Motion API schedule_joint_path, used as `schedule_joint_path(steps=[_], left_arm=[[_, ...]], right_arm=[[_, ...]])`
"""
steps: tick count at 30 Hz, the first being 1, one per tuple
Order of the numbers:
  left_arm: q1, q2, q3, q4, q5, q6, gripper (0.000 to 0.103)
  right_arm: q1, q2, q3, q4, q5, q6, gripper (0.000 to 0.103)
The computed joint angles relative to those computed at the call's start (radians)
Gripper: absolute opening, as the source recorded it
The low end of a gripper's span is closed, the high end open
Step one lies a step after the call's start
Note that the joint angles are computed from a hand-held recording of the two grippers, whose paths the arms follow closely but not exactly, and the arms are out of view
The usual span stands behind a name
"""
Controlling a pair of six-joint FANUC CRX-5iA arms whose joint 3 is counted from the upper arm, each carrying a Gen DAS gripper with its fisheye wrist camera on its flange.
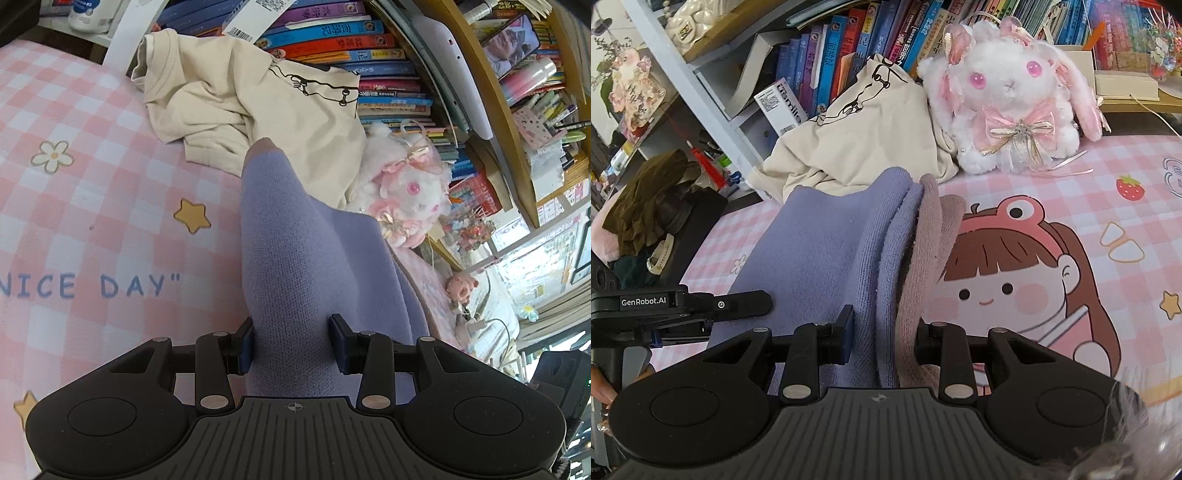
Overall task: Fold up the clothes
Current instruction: 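Lower the folded sweater onto the mat and open both grippers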
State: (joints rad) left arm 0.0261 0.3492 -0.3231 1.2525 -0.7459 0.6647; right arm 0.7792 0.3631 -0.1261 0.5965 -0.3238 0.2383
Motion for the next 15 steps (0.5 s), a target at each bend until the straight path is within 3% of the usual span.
schedule_joint_path(steps=[5, 8, 12, 15], left_arm=[[0.001, 0.026, 0.023, -0.008, 0.002, 0.001, 0.039], [0.005, 0.044, 0.039, -0.049, 0.005, 0.031, 0.041], [0.003, 0.049, 0.020, -0.039, 0.032, 0.045, 0.050], [0.012, 0.019, -0.002, -0.060, 0.044, 0.046, 0.055]], right_arm=[[-0.006, 0.024, 0.028, -0.025, -0.003, 0.030, 0.027], [-0.005, 0.049, 0.075, -0.136, -0.039, 0.126, 0.028], [-0.015, 0.058, 0.079, -0.242, -0.026, 0.179, 0.041], [-0.023, 0.029, 0.047, -0.298, 0.002, 0.183, 0.044]])
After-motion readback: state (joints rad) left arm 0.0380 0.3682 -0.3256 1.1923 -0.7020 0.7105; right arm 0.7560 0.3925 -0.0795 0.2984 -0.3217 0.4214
